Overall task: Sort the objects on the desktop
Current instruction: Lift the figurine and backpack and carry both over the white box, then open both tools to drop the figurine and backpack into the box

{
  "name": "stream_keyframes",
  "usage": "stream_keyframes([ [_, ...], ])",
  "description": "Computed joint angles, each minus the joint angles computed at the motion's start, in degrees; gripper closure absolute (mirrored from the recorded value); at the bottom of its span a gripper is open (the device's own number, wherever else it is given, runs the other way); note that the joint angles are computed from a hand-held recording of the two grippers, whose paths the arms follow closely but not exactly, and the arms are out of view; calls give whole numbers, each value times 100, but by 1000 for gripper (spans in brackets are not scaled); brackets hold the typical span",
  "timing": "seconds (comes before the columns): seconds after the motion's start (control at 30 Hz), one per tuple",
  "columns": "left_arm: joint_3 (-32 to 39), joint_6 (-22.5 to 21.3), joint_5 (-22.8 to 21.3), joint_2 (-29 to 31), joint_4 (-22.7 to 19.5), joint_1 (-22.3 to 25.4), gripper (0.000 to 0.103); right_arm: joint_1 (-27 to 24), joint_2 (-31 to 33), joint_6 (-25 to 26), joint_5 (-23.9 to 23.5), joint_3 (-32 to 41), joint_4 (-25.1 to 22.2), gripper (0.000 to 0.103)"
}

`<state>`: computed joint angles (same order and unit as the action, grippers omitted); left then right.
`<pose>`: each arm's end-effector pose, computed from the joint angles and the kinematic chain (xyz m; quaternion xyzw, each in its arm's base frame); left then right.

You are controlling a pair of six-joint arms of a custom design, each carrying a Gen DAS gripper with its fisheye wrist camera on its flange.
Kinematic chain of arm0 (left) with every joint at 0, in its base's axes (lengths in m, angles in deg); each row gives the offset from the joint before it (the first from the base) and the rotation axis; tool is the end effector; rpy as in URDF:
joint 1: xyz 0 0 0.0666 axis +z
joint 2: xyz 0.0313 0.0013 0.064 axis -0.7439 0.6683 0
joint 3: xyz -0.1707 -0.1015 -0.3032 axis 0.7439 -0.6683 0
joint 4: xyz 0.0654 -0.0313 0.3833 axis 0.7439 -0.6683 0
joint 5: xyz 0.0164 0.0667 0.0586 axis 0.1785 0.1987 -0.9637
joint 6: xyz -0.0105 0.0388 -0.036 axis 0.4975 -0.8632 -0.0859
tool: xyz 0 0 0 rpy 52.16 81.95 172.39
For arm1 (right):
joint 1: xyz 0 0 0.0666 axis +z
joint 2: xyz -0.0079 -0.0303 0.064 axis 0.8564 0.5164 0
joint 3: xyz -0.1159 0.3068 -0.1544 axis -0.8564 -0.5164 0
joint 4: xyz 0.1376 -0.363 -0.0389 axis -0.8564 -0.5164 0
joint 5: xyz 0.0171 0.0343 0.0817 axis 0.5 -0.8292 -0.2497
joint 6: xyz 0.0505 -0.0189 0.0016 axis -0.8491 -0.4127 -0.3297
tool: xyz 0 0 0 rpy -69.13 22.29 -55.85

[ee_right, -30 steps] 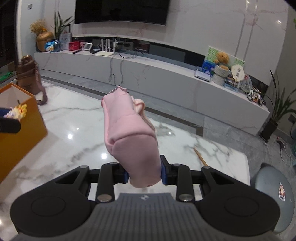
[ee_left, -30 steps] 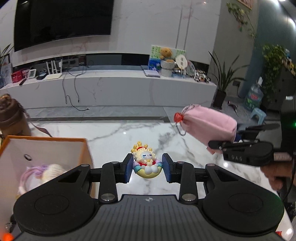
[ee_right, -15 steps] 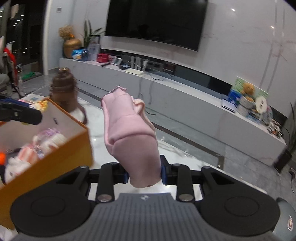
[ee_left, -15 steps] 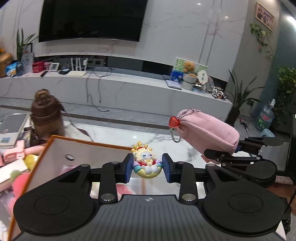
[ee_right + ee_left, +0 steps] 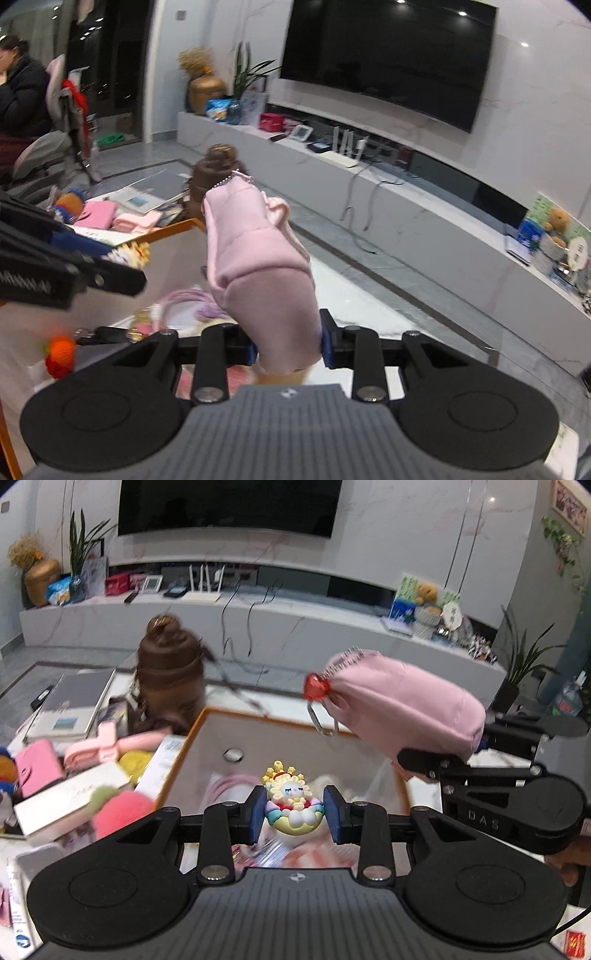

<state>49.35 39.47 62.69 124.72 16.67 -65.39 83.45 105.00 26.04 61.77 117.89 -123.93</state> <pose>0.3223 -0.0955 0.4612 -0.0381 0.9149 -0.0562 0.3979 0.3855 0.1812 0.4658 -0.3504 0.8152 0.0917 0.4520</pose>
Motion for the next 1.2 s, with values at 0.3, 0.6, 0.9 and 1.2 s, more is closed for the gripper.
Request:
stream_keyframes([
  [0.3,-224,-309,367,-75,-364,445,65,896,474,195,1443,293,-378,70],
  [0.6,-428,-622,581,-125,-582,734,65,1455,874,858,2271,384,-225,70],
  [0.9,-483,-838,471,-146,-621,766,65,1714,1221,1192,2761,447,-25,70],
  [1.2,-495,-1046,251,-131,-596,685,63,1784,1227,1777,2782,309,256,64],
])
